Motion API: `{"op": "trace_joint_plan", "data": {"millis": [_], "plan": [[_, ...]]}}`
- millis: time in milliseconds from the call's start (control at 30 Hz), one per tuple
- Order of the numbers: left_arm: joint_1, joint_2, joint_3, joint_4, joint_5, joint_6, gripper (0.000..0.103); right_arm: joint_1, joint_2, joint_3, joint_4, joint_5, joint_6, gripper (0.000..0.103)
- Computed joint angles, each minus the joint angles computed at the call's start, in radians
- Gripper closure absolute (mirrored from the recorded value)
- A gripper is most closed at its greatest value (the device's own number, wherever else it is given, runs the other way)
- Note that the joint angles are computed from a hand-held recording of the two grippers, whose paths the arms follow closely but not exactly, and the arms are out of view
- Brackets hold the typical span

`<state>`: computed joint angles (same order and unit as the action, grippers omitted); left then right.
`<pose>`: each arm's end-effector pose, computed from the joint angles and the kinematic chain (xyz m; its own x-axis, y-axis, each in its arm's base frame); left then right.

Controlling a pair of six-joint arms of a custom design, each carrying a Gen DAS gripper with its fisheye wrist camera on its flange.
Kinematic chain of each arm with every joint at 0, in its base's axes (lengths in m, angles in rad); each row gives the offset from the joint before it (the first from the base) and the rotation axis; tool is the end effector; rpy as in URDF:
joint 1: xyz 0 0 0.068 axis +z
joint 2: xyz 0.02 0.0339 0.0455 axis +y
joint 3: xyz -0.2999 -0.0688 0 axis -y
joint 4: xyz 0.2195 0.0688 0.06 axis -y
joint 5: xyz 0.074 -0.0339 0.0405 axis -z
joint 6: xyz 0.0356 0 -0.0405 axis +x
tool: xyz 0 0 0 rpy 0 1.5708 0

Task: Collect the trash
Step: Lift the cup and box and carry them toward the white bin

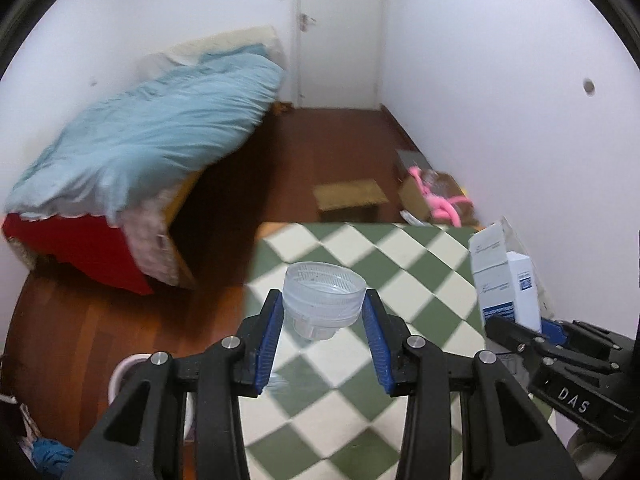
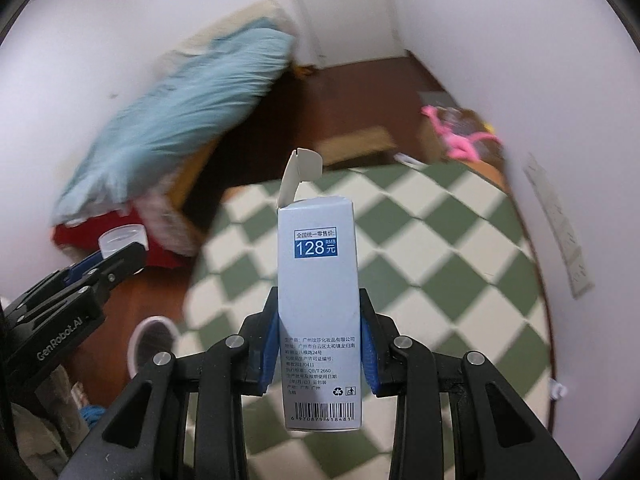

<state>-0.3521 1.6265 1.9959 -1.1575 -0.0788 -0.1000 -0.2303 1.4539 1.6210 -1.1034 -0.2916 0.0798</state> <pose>0.2797 -0.0998 0.4705 -0.6913 0.1480 -0.7072 0.2238 0.9745 -0.0149 0.2512 -0.0484 0.4200 -0.7774 0.2607 -0.5724 0.1151 0.9537 0.2780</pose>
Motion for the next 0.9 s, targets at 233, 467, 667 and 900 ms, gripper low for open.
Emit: {"op": "trace_joint_plan", "data": {"millis": [233,467,667,900], "plan": [[0.368,-0.051,0.064,-0.086,0.174,0.171,0.066,0.434,0.044,0.166,-0.006,0.130,0.246,0.067],[0.817,0.053,0.064,-0.141,0.424,0.361,0.066,0.788,0.253,0.300,0.058,0.211,0.427,0.067],[1.025,0.243,0.028,-0.157,0.459,0.462,0.066,0.953,0.533,0.399,0.109,0.192,0.500,0.067],[1.090,0.546,0.164,-0.243,0.448,0.464,0.066,0.994,0.888,0.622,0.078,0.093,0.531,0.067]]}}
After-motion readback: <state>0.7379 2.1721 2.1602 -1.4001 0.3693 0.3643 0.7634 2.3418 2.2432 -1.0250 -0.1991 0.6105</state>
